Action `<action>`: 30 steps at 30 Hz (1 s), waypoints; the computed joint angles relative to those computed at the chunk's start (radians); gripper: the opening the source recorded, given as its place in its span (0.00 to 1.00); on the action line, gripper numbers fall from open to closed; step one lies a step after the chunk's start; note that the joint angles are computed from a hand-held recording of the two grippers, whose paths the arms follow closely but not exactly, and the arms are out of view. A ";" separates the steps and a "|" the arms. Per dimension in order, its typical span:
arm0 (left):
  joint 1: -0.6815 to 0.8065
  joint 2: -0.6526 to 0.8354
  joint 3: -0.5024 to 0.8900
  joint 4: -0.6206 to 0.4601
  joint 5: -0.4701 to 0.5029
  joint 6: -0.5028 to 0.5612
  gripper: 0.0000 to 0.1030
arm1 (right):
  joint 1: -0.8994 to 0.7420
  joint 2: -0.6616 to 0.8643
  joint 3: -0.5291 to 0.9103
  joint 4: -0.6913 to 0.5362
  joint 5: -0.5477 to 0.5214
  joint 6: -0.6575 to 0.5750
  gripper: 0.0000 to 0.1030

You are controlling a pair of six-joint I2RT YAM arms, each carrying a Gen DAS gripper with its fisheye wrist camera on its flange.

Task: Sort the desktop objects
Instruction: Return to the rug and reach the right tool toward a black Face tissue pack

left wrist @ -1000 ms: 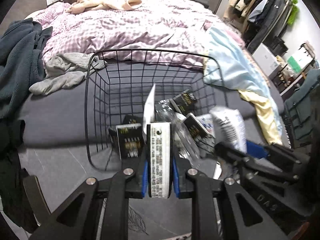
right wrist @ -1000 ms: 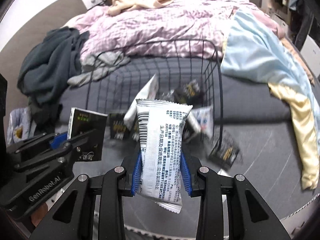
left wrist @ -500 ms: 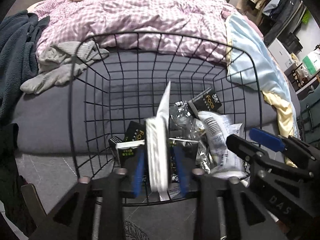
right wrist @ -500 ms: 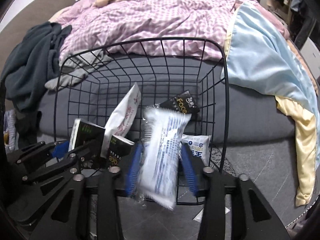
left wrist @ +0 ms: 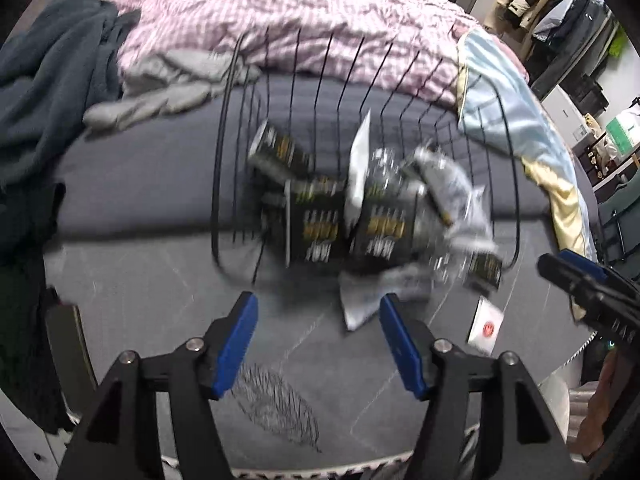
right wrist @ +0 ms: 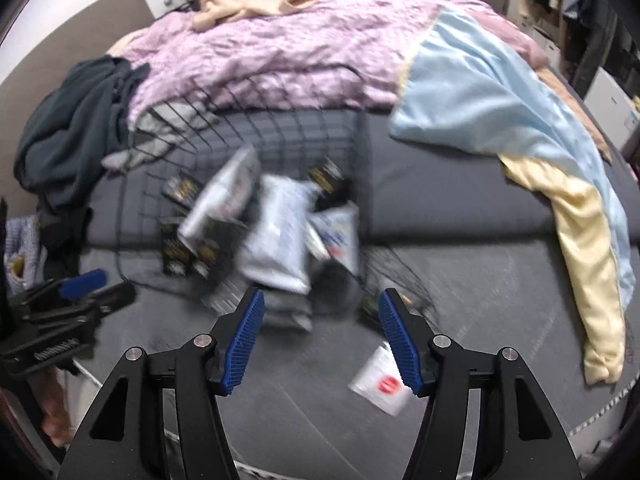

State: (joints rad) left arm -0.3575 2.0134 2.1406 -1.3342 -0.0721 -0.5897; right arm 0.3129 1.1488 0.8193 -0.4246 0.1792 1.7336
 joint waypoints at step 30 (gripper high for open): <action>0.001 0.051 -0.408 0.390 0.019 -0.100 0.67 | 0.028 0.564 0.186 0.190 0.027 0.102 0.59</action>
State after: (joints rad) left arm -0.3560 2.0640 1.7327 -0.9446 -0.0533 -0.6895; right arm 0.3407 1.7126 1.0050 -0.2350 0.2062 1.8354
